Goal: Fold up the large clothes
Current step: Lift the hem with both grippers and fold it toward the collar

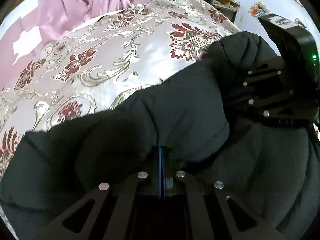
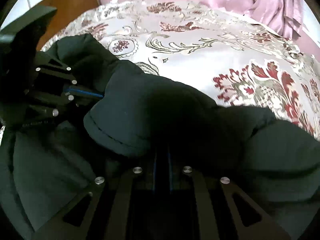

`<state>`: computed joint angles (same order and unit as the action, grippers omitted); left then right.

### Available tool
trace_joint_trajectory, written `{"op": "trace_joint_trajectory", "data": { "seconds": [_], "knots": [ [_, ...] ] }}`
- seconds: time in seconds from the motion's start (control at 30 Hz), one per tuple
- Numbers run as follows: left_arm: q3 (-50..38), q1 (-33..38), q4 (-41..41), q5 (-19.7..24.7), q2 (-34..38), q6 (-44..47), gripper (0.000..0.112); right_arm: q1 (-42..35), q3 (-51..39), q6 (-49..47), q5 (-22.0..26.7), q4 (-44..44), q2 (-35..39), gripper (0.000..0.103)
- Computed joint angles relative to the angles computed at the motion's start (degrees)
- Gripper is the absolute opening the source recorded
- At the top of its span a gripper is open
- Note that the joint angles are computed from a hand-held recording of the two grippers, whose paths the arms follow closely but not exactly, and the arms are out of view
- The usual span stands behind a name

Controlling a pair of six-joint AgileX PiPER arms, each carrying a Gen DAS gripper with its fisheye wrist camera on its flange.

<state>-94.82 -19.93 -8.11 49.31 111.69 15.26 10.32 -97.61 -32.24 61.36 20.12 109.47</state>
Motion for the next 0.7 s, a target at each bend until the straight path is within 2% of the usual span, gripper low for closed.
{"op": "trace_joint_trajectory", "data": {
  "seconds": [0.1, 0.23, 0.33, 0.4, 0.5, 0.53, 0.6, 0.67, 0.7],
  "knots": [
    [1.6, 0.7, -1.4, -2.1, -0.1, 0.0, 0.004, -1.1, 6.1, -3.2, -3.0, 1.7, -3.8, 0.007],
    [1.2, -0.8, 2.2, -4.0, 1.4, -4.0, 0.004, -0.3, 5.3, -1.5, -4.7, 0.9, -1.8, 0.006],
    [5.2, -0.3, 0.1, -7.7, -1.4, -4.3, 0.004, 0.6, 7.1, -0.5, -8.5, -0.2, -2.3, 0.005],
    [6.4, 0.0, -0.8, -8.0, -3.1, -4.9, 0.004, 0.2, 9.1, -2.0, -10.6, 1.4, -3.7, 0.005],
    [7.8, -1.1, 2.6, -8.6, -6.0, -11.7, 0.004, -1.0, 14.4, -6.2, -14.1, 5.2, -8.3, 0.007],
    [8.6, -2.0, 5.6, -9.2, -7.2, -15.1, 0.005, -1.2, 15.9, -6.8, -15.0, 5.5, -10.1, 0.009],
    [9.5, -3.8, 11.3, -9.5, -8.9, -21.3, 0.006, -1.3, 19.4, -6.8, -17.8, 5.1, -14.2, 0.024],
    [8.7, -4.5, 13.3, -8.0, -9.7, -24.9, 0.009, -1.8, 21.0, -6.9, -18.6, 5.1, -17.0, 0.033],
    [8.6, -4.5, 12.8, -7.6, -10.3, -26.0, 0.013, -2.3, 21.9, -6.5, -18.7, 4.9, -18.8, 0.033]
  ]
}}
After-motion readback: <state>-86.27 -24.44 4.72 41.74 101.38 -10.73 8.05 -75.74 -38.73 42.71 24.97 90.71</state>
